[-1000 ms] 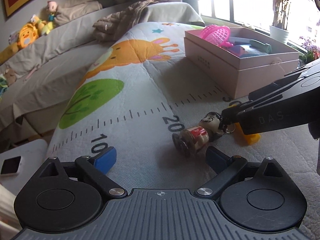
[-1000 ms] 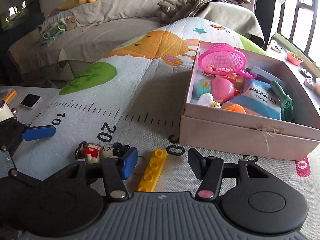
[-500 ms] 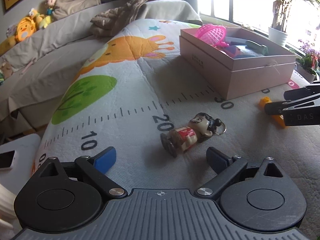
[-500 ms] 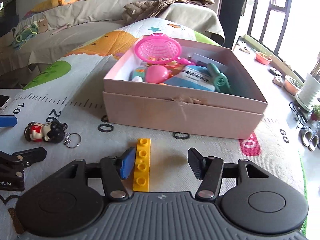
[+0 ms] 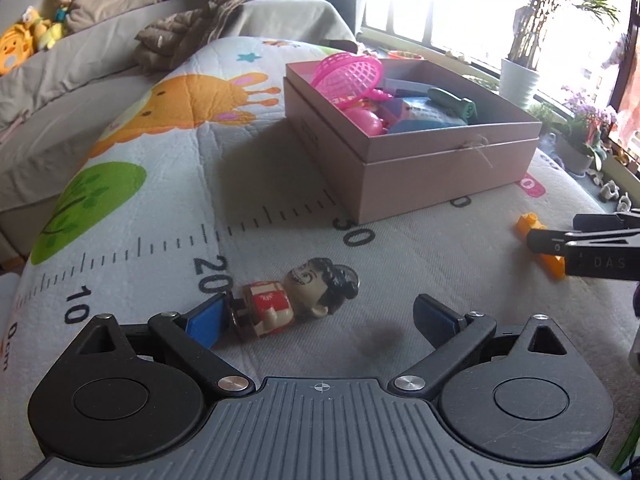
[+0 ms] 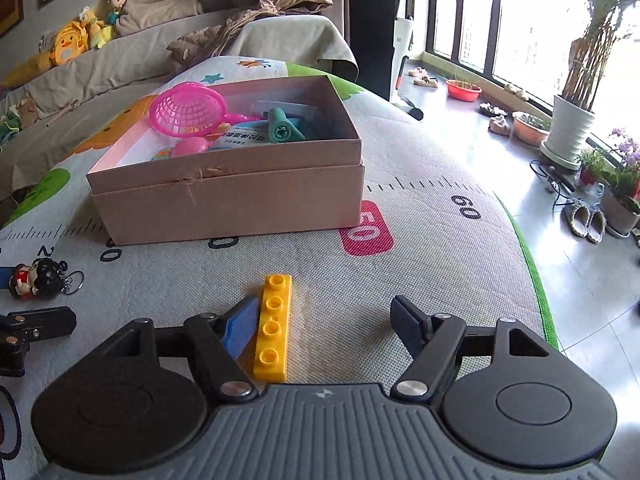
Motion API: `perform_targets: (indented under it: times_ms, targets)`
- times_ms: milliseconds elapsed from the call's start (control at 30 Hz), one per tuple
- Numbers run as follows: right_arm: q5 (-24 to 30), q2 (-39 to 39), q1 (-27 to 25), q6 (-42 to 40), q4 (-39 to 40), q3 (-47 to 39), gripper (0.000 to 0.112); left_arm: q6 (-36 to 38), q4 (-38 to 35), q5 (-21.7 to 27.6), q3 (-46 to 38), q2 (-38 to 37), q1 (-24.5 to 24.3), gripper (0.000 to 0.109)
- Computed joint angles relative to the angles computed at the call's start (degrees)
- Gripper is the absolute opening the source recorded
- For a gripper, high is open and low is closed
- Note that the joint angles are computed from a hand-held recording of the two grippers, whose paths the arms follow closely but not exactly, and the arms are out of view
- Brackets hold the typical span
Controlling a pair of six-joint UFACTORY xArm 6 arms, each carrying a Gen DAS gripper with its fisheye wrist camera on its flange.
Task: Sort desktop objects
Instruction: 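Grasp the figure keychain with the left gripper while the right gripper grasps the yellow brick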
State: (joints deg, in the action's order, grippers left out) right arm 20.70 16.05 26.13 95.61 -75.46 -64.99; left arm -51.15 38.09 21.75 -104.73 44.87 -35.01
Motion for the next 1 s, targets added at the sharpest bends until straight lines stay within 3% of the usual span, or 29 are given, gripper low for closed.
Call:
perform_targets:
  times_ms: [100,233,300,400,600,700,867,1000]
  targets:
    - [1.1,0.3,0.7,2.3,-2.8,-0.2,0.078,-1.5,0.1,-0.3,-1.7,1.2,-0.1,0.100]
    - [0.4,0.1,0.5,5.0,-5.5,0.2,0.080,-9.4,7.1,1.0,-1.6,1.0,0.2,0.097]
    - [0.1,0.2,0.4,5.4,-5.9,0.1,0.081,-10.8,7.6,1.2,-0.6,0.3,0.5,0.077]
    - [-0.5,0.1,0.4,5.5,-6.7,0.2,0.080,-13.4,9.2,-0.3,2.2,-1.5,1.1,0.070]
    - [-0.6,-2.3,1.0,3.7,-7.1,2.9,0.060,-14.6,14.8,-5.9,10.7,-6.5,1.8,0.069]
    - [0.2,-4.4,1.3,1.7,-6.5,5.1,0.059,-13.5,16.3,-9.0,14.9,-8.8,1.8,0.070]
    - [1.8,-4.3,1.5,-0.6,-5.5,4.7,0.057,-17.6,19.0,-5.2,14.8,-9.6,0.9,0.087]
    - [-1.1,-1.6,0.9,-2.5,-4.5,1.5,0.052,-16.3,15.4,-5.0,13.8,-9.3,0.6,0.095]
